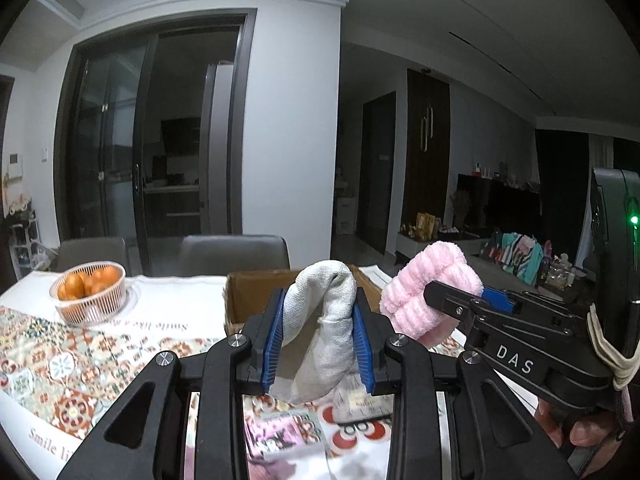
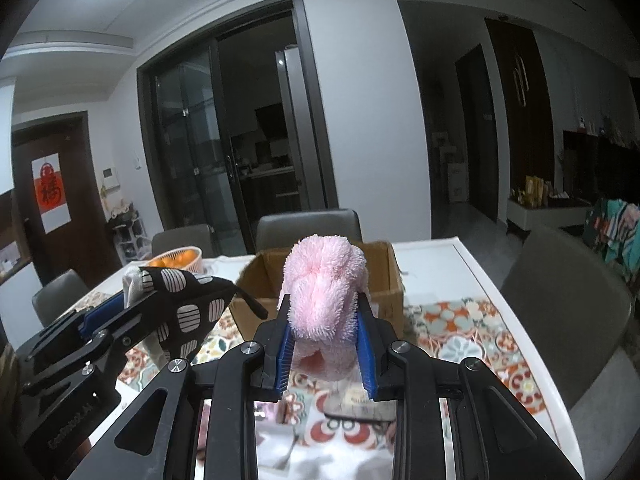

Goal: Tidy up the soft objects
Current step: 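Carry both items over the cardboard box and open both tools to drop them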

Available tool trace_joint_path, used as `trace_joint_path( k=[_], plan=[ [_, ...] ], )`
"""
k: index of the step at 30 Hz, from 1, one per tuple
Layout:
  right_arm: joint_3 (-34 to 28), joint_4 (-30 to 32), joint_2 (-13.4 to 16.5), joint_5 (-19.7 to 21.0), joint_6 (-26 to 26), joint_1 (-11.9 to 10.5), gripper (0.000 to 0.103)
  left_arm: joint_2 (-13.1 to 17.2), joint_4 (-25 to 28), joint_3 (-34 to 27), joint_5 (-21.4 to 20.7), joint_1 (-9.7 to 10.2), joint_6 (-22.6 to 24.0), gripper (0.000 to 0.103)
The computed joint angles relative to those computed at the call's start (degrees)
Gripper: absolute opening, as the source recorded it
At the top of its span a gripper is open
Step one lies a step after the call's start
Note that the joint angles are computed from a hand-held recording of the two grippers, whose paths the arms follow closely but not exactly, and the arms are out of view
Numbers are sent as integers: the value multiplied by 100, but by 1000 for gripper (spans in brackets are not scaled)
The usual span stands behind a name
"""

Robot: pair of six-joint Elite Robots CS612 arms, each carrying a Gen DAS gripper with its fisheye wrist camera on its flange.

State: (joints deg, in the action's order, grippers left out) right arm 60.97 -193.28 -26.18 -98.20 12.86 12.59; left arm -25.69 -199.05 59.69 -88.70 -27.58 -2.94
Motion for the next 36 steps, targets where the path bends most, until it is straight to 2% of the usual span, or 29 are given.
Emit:
trace_joint_path(
  k=[7, 13, 22, 28, 31, 36],
  plan=[
    [-387, 78, 147, 33, -49, -42, 29, 146, 31, -386, 57, 17, 146, 32],
    [-792, 248, 321, 23, -132, -79, 29, 389, 253, -928, -19, 68, 174, 32],
    [-1603, 802, 679, -18, -303, -130, 29, 869, 1023, -2030, -146, 136, 112, 32],
    [-2157, 1381, 933, 88, -218, -175, 29, 1273, 1714, -2872, -153, 154, 66, 32],
    [-2435, 1671, 1071, 82, -246, -192, 29, 1483, 2018, -3302, -116, 153, 66, 32],
    [-2918, 2153, 1297, 95, -276, -218, 29, 1997, 2648, -4320, -49, 145, 119, 32]
  ],
)
